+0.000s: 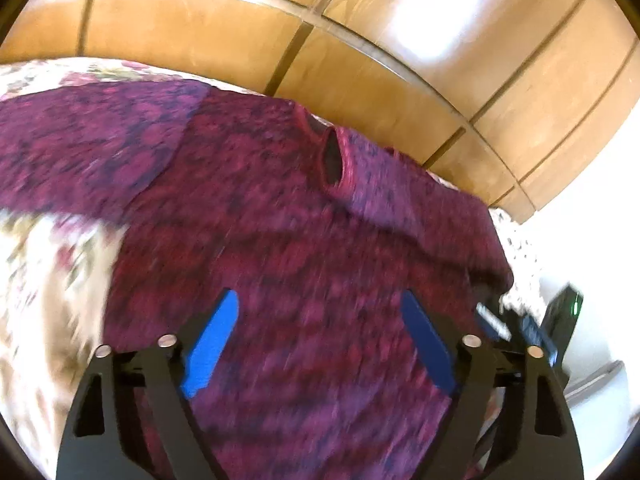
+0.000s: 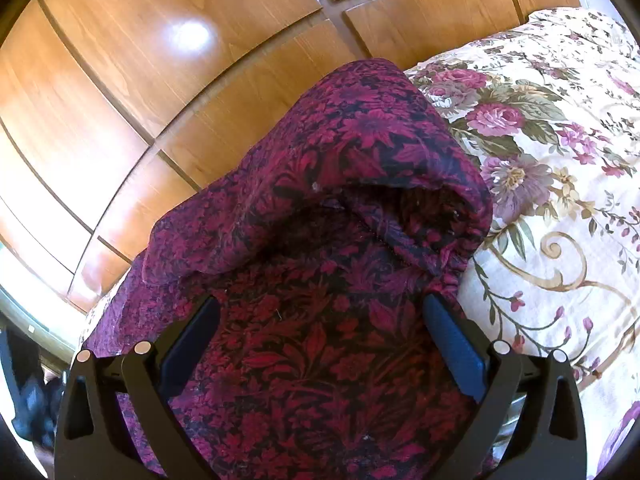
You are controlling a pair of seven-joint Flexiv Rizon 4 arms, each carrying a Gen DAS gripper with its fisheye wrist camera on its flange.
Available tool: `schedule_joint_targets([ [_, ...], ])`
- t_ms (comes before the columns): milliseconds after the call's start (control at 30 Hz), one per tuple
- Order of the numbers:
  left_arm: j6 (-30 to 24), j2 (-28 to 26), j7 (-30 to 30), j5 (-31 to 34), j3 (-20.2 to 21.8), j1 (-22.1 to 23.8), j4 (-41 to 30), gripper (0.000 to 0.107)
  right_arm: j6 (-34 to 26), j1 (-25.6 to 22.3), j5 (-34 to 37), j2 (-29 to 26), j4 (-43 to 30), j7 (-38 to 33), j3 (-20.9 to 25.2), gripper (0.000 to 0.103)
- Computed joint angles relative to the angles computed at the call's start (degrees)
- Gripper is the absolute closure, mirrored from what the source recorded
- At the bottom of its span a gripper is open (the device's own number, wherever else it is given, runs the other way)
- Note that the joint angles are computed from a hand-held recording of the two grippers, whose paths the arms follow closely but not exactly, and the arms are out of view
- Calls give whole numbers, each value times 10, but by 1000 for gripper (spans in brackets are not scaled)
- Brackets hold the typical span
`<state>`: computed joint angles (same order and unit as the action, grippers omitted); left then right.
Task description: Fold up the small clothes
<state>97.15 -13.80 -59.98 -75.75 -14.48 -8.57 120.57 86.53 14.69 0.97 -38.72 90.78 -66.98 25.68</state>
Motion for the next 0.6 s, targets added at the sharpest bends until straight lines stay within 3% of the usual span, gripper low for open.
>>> schedule_joint_targets([
  [67, -45, -21, 21, -41, -6, 18, -41, 41, 4, -6, 4, -2, -1, -4, 9, 2],
  [133, -57, -41, 36, -74, 0, 16, -74, 41, 9, -16, 8, -6, -2, -9, 21, 2],
  [200, -81, -66, -24, -7, 29, 11, -100, 41, 12, -21, 10, -8, -3, -13, 28, 2],
  [267, -120, -93, -124, 107, 69, 8, -129, 41, 11, -23, 11, -9, -3, -13, 30, 2],
  [367, -152, -122, -206, 191, 96, 11, -164, 41, 8, -32, 20, -10, -9, -11, 43, 2],
  [400, -160, -132, -218, 205, 94, 17, -178, 48, 16, -37, 27, -11, -11, -11, 51, 2],
  [433, -171, -139, -237, 231, 101, 17, -190, 72, 28, -42, 34, -14, -14, -8, 59, 2],
  [467, -193, -146, -268, 272, 122, 11, -205, 88, 34, -46, 37, -17, -18, -6, 65, 2],
  [600, -179, -144, -284, 327, 116, 30, -216, 96, 49, -59, 34, -31, -37, 5, 83, 2],
])
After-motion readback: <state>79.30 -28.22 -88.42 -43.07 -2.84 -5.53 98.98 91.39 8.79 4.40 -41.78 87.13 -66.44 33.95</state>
